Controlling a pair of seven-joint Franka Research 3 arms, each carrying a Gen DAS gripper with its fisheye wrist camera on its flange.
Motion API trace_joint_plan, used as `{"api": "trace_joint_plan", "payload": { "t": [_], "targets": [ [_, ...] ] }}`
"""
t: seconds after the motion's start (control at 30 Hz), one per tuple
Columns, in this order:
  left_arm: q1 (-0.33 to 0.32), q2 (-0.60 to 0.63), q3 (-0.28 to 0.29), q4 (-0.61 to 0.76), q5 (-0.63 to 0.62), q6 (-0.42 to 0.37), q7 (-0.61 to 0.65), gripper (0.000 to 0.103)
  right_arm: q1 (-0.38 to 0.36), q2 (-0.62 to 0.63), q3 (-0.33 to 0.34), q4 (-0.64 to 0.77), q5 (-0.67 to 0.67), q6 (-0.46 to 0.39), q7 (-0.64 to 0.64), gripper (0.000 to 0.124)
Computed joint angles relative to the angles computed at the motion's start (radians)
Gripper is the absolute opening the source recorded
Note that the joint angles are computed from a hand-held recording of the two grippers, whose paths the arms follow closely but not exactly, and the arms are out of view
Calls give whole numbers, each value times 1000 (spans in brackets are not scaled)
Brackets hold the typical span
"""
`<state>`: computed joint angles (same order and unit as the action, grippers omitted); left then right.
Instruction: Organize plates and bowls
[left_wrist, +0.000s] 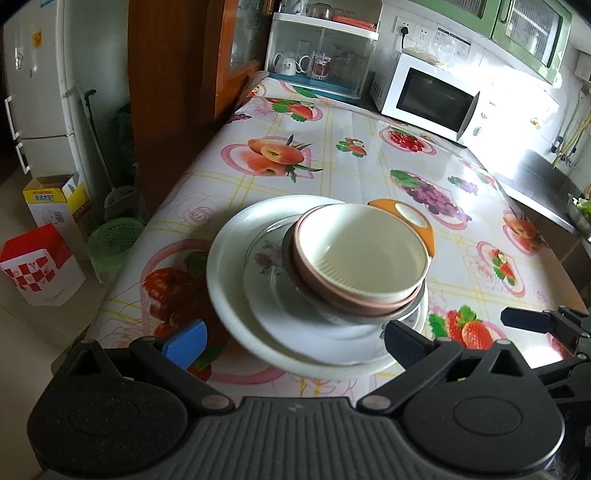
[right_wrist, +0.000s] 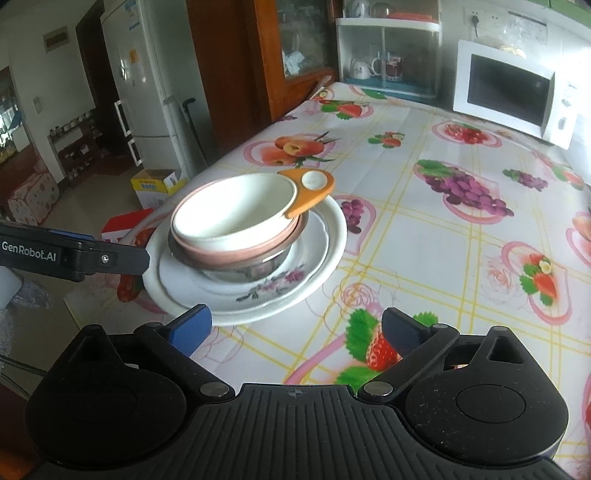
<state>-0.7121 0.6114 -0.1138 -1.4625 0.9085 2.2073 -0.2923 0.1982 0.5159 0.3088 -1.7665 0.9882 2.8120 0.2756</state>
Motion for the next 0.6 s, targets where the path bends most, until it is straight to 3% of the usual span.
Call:
{"api": "trace_joint_plan", "payload": {
  "t": [0.6],
  "targets": [
    [-25,-30,-35,-68,-3,-74,-14,103,3,-59,-10,-87,81,21,-14,101]
  ]
}}
